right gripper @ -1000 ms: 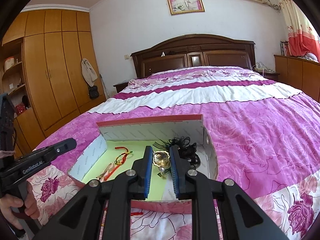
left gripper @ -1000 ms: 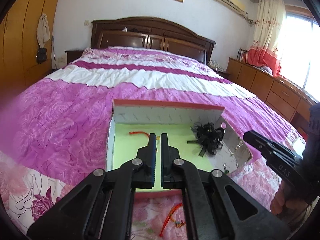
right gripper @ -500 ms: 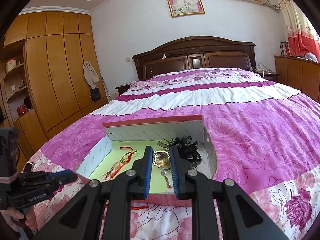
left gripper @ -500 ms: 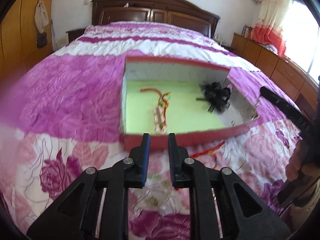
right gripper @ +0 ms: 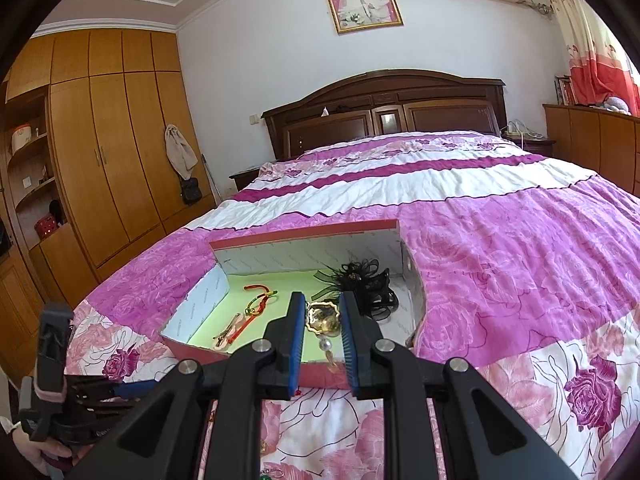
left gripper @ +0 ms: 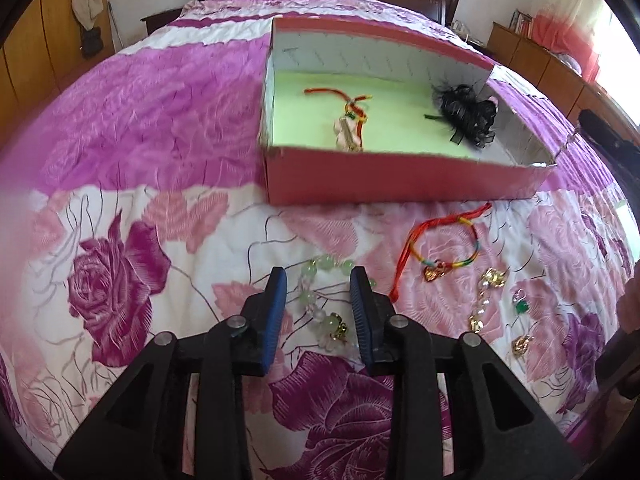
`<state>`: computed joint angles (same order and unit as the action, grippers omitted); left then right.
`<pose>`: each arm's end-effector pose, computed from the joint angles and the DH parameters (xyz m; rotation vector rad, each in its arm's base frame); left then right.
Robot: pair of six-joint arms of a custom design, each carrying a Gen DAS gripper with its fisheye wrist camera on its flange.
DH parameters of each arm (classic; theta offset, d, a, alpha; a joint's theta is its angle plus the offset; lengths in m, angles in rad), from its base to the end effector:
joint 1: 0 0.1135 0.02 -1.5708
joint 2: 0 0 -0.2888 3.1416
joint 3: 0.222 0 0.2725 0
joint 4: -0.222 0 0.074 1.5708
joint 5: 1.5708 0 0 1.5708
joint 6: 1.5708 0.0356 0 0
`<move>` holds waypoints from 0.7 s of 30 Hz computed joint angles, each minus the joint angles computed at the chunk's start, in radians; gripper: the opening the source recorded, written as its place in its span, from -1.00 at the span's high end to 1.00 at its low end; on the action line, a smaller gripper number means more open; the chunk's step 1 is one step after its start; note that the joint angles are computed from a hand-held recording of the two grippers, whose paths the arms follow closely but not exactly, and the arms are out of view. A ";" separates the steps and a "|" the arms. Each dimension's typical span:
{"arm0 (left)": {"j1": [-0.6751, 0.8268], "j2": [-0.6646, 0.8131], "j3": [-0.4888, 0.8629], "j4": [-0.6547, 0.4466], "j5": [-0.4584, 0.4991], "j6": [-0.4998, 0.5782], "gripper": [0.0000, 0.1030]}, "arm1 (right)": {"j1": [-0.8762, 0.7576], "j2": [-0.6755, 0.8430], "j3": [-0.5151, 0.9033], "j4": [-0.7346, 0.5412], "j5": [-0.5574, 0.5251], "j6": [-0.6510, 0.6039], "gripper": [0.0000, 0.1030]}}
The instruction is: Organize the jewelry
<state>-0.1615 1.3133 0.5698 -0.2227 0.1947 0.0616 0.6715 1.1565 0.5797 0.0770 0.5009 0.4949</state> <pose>0.2404 -0.0461 0.1674 0.3587 2.5088 -0.2865 0.2076 0.1432 0.2328 0.1253 2.0079 0.2252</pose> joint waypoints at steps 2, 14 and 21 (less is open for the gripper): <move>0.001 0.007 -0.007 0.012 0.005 -0.006 0.54 | 0.006 -0.002 -0.002 -0.003 0.006 0.006 0.62; 0.029 -0.020 -0.037 0.048 0.080 0.002 1.00 | 0.017 -0.004 -0.004 -0.019 0.010 0.024 0.62; 0.030 -0.181 -0.054 0.038 0.127 -0.008 1.00 | 0.026 -0.008 -0.008 -0.015 0.019 0.022 0.62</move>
